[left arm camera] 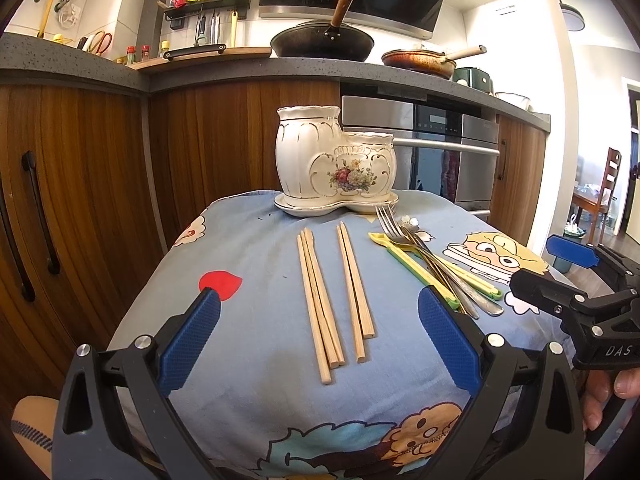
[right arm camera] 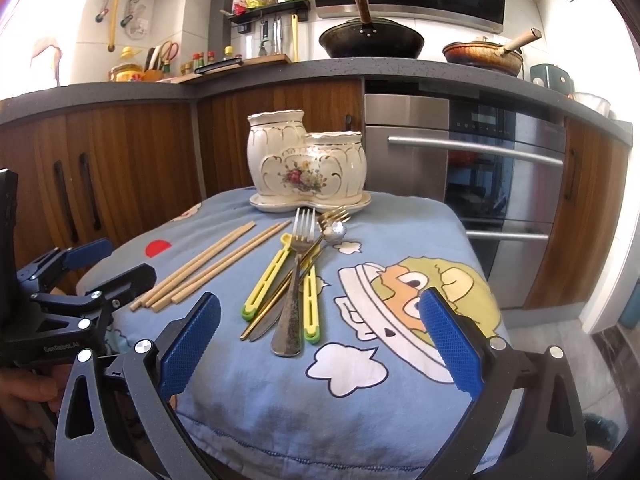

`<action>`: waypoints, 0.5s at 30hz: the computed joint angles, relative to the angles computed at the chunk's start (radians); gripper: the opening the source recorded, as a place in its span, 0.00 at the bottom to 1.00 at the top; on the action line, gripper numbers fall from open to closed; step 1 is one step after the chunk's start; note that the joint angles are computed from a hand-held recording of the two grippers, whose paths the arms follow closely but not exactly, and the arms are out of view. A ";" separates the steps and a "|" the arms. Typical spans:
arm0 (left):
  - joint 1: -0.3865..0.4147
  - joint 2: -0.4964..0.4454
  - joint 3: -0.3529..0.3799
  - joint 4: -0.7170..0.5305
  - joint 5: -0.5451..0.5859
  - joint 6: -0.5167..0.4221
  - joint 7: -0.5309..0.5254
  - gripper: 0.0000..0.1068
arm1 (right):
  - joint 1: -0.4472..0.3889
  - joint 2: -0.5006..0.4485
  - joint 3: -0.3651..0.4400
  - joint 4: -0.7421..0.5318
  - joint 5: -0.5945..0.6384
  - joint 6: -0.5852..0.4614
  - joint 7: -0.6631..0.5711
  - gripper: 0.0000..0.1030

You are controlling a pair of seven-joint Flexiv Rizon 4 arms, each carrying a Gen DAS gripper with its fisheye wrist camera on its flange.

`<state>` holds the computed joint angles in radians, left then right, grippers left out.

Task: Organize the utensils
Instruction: 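Close the right tool on the silver fork handle while the left tool moves to the chopsticks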

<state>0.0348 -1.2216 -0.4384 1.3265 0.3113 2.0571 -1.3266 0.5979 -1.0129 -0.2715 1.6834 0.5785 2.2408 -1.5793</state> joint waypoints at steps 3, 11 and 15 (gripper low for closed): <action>0.001 0.004 0.001 -0.003 -0.012 -0.020 0.000 0.90 | 0.011 -0.001 -0.015 -0.005 0.010 -0.014 -0.009 0.96; 0.041 0.011 -0.059 -0.014 -0.037 -0.131 0.041 0.76 | -0.032 0.021 0.017 0.002 -0.068 -0.044 0.026 0.94; 0.057 0.007 -0.098 -0.048 -0.095 -0.234 0.103 0.64 | -0.032 0.030 -0.002 0.003 -0.095 -0.084 0.052 0.92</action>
